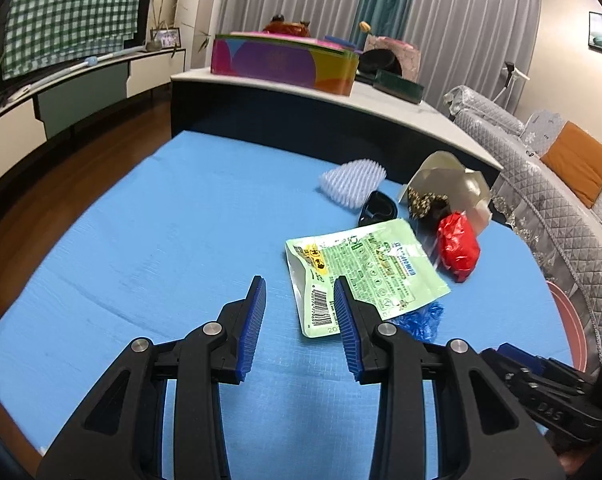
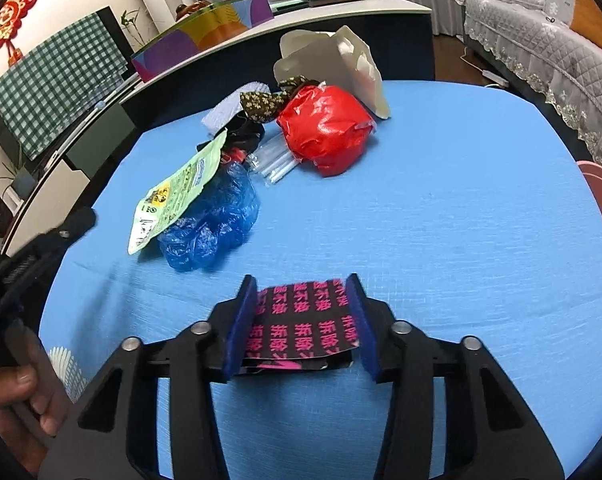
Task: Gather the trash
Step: 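Grasp the pink-black packet with the right gripper while the left gripper approaches the green wrapper, then grasp the red balloon-like bag with the right gripper while the left gripper grasps the green wrapper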
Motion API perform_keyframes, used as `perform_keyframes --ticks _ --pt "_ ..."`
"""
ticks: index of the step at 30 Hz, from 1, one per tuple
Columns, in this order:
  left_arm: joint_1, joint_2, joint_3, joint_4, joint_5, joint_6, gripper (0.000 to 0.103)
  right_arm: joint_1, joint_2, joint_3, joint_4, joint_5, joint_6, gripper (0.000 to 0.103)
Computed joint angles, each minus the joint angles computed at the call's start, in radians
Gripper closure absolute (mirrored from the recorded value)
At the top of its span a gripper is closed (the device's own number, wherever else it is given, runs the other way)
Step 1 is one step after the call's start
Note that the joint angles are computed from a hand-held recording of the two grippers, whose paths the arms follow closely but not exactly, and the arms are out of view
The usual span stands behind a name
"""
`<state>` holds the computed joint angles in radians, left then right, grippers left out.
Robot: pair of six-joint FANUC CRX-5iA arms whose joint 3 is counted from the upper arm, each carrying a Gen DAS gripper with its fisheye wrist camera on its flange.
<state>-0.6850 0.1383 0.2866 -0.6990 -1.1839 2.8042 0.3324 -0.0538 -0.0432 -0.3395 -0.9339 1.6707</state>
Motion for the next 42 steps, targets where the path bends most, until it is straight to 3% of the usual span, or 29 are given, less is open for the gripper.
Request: perform_keyframes --ticks 1,2,6,10,13,22,26,27,28,29,34,42 --pt "0.005 0.004 0.001 0.007 0.005 0.000 0.068 -0.002 0.005 0.006 0.000 -0.006 0.003 0.091" --pt "0.012 0.008 0.002 0.015 0.012 -0.001 0.068 -0.009 0.016 0.019 -0.009 -0.023 0.013 0.096" --pt "0.039 0.027 0.006 0.052 0.035 -0.005 0.068 -0.030 0.031 0.035 -0.032 -0.041 0.041 0.100" --pt "0.065 0.038 0.005 0.081 0.051 -0.009 0.068 -0.068 0.024 0.057 -0.093 -0.053 0.092 0.090" --pt "0.077 0.046 0.006 0.098 0.061 -0.007 0.068 -0.081 0.018 0.064 -0.116 -0.052 0.117 0.059" --pt "0.078 0.082 0.043 0.097 0.048 -0.035 0.068 -0.067 0.030 0.064 -0.049 0.041 0.083 0.058" --pt "0.101 0.090 0.038 0.136 0.068 -0.052 0.068 -0.048 0.080 0.113 -0.002 0.077 0.079 0.049" --pt "0.104 0.090 0.036 0.140 0.072 -0.054 0.070 -0.043 0.097 0.130 0.005 0.080 0.084 0.046" --pt "0.108 0.091 0.035 0.145 0.077 -0.062 0.084 -0.042 0.108 0.144 0.004 0.079 0.089 0.038" --pt "0.111 0.092 0.035 0.150 0.079 -0.071 0.090 -0.042 0.132 0.173 0.000 0.078 0.103 0.033" --pt "0.103 0.093 0.051 0.122 0.072 -0.096 0.095 -0.016 0.231 0.269 0.029 0.060 0.149 0.022" --pt "0.105 0.081 0.053 0.090 0.068 -0.090 0.097 0.031 0.316 0.317 0.106 0.039 0.162 0.018"
